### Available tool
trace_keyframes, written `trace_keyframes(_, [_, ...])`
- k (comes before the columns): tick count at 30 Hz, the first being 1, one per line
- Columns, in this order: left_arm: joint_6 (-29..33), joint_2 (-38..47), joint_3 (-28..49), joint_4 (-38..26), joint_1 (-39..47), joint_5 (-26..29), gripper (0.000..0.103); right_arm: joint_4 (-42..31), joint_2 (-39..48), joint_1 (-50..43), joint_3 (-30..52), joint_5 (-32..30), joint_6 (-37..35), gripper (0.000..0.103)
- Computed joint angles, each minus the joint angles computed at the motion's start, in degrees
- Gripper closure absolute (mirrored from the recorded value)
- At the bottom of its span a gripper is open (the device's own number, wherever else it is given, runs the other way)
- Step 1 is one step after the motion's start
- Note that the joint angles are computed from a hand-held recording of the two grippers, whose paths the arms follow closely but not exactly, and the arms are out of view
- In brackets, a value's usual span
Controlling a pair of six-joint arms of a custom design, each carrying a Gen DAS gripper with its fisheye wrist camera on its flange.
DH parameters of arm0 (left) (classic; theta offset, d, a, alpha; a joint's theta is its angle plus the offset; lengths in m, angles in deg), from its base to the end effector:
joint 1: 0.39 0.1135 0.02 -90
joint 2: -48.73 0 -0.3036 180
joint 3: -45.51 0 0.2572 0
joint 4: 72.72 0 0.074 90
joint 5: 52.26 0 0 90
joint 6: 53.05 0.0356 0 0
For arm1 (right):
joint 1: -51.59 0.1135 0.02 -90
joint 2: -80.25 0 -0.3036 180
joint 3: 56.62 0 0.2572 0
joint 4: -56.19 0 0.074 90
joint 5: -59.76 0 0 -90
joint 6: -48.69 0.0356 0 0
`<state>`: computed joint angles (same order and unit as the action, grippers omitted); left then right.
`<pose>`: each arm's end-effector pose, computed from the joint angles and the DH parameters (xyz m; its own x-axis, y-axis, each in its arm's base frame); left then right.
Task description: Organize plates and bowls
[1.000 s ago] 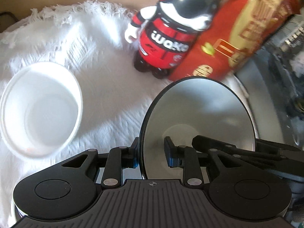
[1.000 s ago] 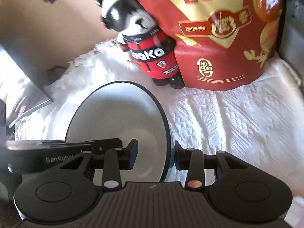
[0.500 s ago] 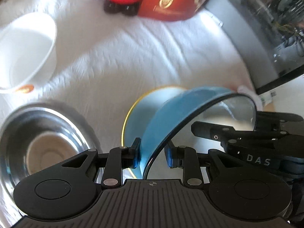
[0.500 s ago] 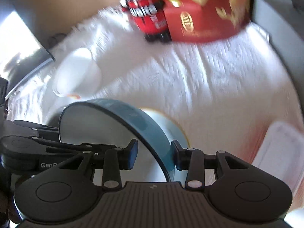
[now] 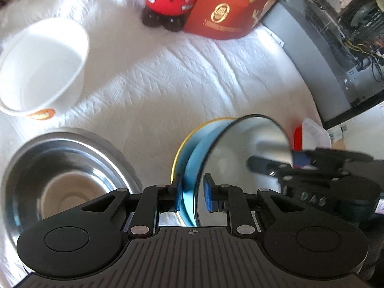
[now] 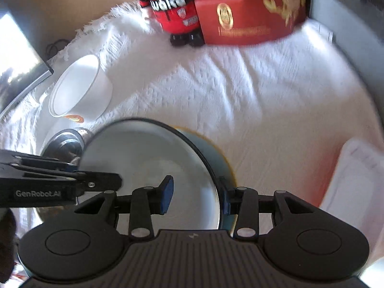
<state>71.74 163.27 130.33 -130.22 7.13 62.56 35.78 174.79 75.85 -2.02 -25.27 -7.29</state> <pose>0.3734 0.0342 0.1560 -0.8695 0.4076 -0.2791 0.4840 0.8158 -0.3167 0.2706 0.1186 0.1559 -0.8639 0.2220 -0.4522 0.1364 0.9672 0.2144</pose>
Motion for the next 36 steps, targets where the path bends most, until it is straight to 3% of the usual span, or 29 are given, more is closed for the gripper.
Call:
trace_keyframes(5, [0.68,-0.96,1.82,-2.71,1.57,2.57,0.084,-2.11,-3.21,-0.64,0.71,0.54,-1.66,0.061])
trace_keyframes(9, [1.10,0.04,4.97,-7.19,3.04,7.68,0.084,-2.56,-2.46,-0.81,1.80,0.54,-2.61,0.061])
trace_keyframes(22, [-0.49,2.41,6.16,-5.20,2.38,4.64,0.084,-2.82,3.31,-3.11,5.12,-2.62,-3.71,0.061])
trace_keyframes(32, [0.55,3.68,10.53,-8.29,7.78,9.49,0.085,-8.71,-1.37,-1.32,9.06,-0.64,-7.88,0.060])
trace_keyframes(36, [-2.88,5.50,15.71,-8.18,12.56,11.71,0.084,-9.45,0.25,0.15,14.18,2.12,-9.52,0.052])
